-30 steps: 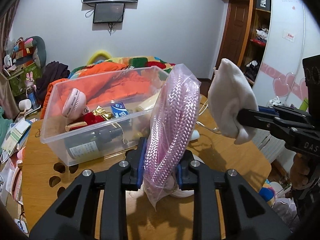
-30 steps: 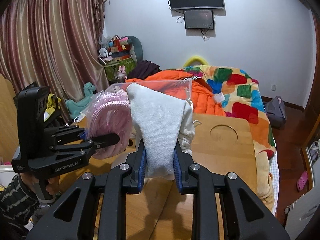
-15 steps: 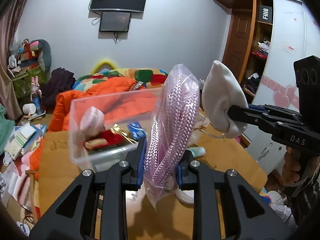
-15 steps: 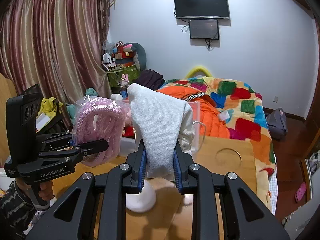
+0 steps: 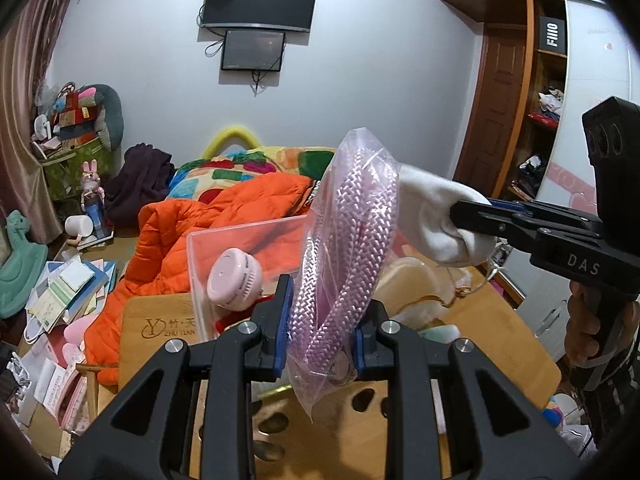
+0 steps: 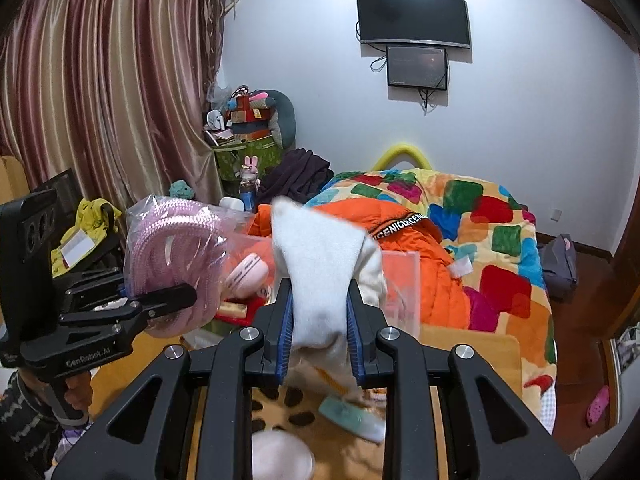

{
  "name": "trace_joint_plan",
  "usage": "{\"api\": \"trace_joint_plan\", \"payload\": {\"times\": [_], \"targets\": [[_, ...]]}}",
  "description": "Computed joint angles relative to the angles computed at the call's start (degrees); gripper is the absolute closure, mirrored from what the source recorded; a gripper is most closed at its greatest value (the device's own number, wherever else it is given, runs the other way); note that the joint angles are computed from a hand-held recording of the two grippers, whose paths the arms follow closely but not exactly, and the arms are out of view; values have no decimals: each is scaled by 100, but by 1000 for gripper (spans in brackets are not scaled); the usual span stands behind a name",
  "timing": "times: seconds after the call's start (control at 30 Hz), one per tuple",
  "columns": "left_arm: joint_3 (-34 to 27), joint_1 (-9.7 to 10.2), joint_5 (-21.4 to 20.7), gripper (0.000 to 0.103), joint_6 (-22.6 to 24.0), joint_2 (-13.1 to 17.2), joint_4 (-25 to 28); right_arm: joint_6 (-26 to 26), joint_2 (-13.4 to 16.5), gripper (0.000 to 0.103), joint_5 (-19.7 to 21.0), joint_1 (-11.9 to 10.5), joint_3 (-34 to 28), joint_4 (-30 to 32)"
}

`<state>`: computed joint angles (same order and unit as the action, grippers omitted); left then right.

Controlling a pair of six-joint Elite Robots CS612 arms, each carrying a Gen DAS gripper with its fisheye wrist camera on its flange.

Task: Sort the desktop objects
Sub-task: 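Carry the pink rope bag over the box with the left gripper while the right gripper carries the cloth bag, then release the pink rope bag into the box with the left gripper while the right gripper drops the cloth bag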

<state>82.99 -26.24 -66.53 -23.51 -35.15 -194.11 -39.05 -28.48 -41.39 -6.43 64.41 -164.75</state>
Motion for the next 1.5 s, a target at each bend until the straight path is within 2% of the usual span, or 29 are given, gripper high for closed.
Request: {"api": "trace_joint_plan", "payload": {"times": [0.27, 0.4, 0.53, 0.67, 0.83, 1.03, 1.13, 1.33, 1.5], "targets": [[-220, 121, -140, 79, -167, 167, 312, -412, 309, 83, -561, 259, -485, 735], [-294, 138, -149, 79, -97, 189, 389, -583, 337, 82, -773, 330, -441, 523], [-335, 151, -211, 78, -104, 203, 438, -833, 324, 75, -1043, 385, -423, 555], [-424, 156, -261, 76, -141, 230, 611, -998, 264, 67, -1142, 367, -329, 555], [-532, 123, -225, 70, -76, 270, 931, -1119, 172, 51, -1335, 303, -106, 179], [-533, 84, -204, 61, 2, 271, 1004, -1193, 143, 50, -1614, 271, -75, 229], [-499, 62, -105, 58, 51, 258, 1019, -1109, 116, 50, -1606, 253, -150, 615], [-378, 96, -295, 49, -141, 234, 921, -946, 105, 51, -1590, 242, -286, 1242], [-270, 117, -407, 48, -347, 200, 886, -1055, -29, 51, -1666, 229, 28, 989]]}}
